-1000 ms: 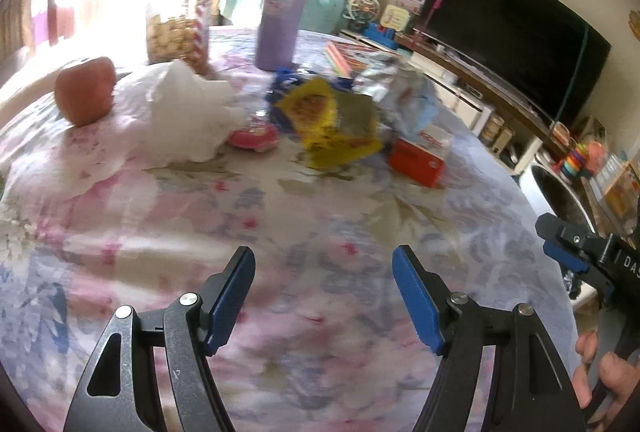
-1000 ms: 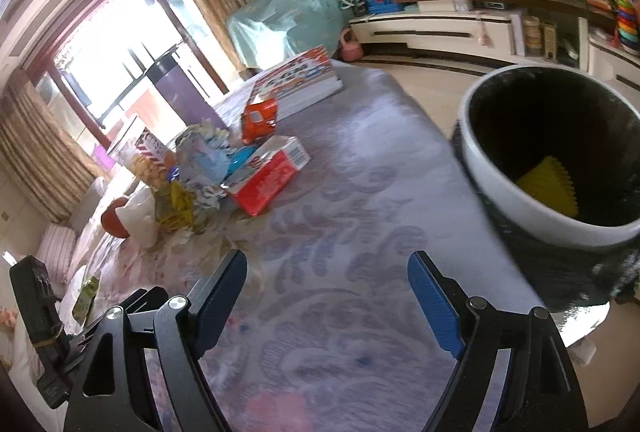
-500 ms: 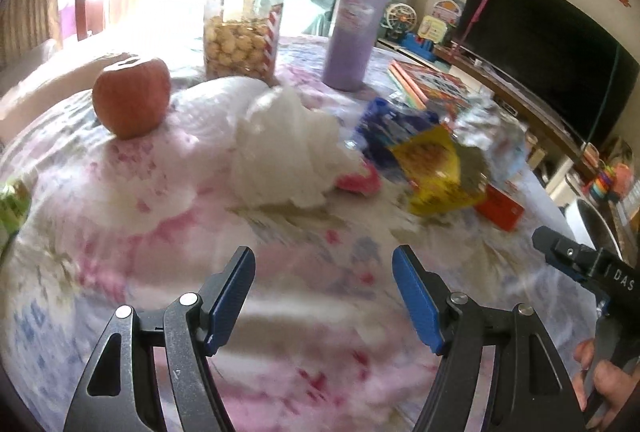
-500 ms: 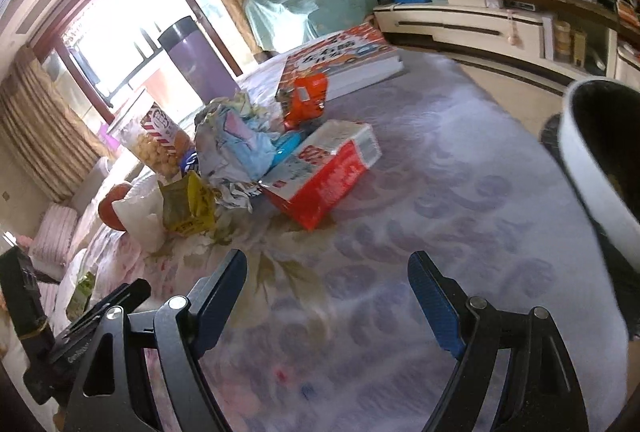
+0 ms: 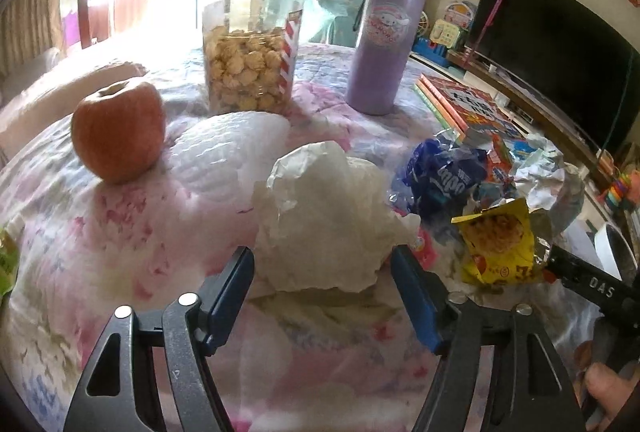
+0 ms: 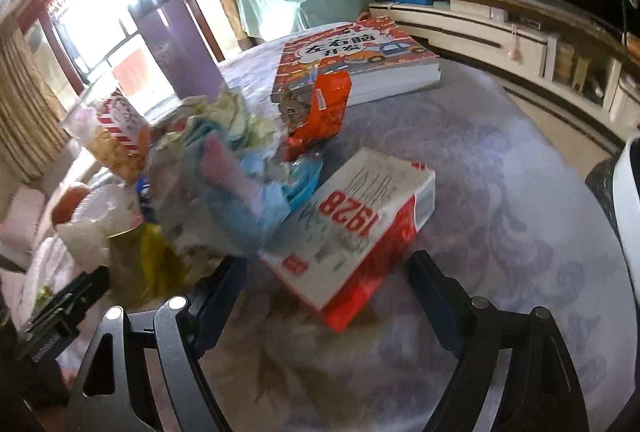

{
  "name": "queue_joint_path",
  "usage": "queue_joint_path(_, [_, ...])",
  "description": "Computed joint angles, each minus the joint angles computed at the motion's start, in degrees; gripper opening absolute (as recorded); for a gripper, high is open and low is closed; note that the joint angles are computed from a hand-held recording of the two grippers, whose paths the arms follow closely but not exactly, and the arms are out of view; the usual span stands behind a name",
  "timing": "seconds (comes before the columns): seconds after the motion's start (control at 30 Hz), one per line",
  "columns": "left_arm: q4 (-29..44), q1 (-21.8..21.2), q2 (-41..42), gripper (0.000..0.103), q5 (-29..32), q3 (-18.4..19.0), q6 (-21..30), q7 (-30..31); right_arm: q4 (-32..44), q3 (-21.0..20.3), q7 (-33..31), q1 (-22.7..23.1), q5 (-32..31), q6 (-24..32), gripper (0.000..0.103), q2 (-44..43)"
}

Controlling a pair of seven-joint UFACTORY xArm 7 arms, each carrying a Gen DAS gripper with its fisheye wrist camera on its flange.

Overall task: Collect trash
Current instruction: 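Grasp the white tissue with the left tool while the right tool grasps the red-and-white carton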

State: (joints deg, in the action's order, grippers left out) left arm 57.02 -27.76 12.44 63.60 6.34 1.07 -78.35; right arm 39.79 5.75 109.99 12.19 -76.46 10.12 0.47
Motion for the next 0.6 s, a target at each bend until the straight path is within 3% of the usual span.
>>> queue_joint_path(0.07, [-0.22, 2.26, 0.97, 0.027, -4.66, -2.39, -1.25, 5.53, 0.00, -0.05, -0.30, 0.03, -0.22, 0.87, 0.071, 0.06])
queue_joint_path(0.13, [-0.92, 4.61, 1.48, 0.018, -10.44, -5.04, -2.31, 11.69, -0.70, -0.10, 0.28, -0.05, -1.89, 0.95, 0.065, -0.86])
queue_joint_path(0.23, [-1.64, 2.18, 1.07, 0.004, -11.78, -2.80, -3.10, 13.27, -2.37, -0.03, 3.49, -0.90, -5.92, -0.63, 0.054, -2.92])
queue_joint_path(0.3, [-2.58, 1.90, 0.62, 0.003, -14.11, -2.99, -3.96, 15.49, -4.43, 0.33, 6.22, -1.51, -9.21, -1.73, 0.052, -5.75])
queue_joint_path(0.43, [-5.39, -2.06, -1.42, 0.002, -15.33, 0.10, -5.90, 16.29, -8.54, 0.59, 10.62, -2.87, -14.16, -4.89, 0.051, -10.88])
queue_joint_path(0.53, [-8.22, -1.75, -3.39, 0.002, -18.42, -1.29, -7.42, 19.04, -12.42, 0.32, 11.09, -3.08, -15.15, -6.65, 0.051, -15.67])
queue_joint_path(0.6, [-9.85, -2.12, -4.64, 0.002, -19.86, -1.54, -8.21, 20.48, -15.91, 0.01, 7.92, -2.96, -12.48, -7.17, 0.051, -19.65])
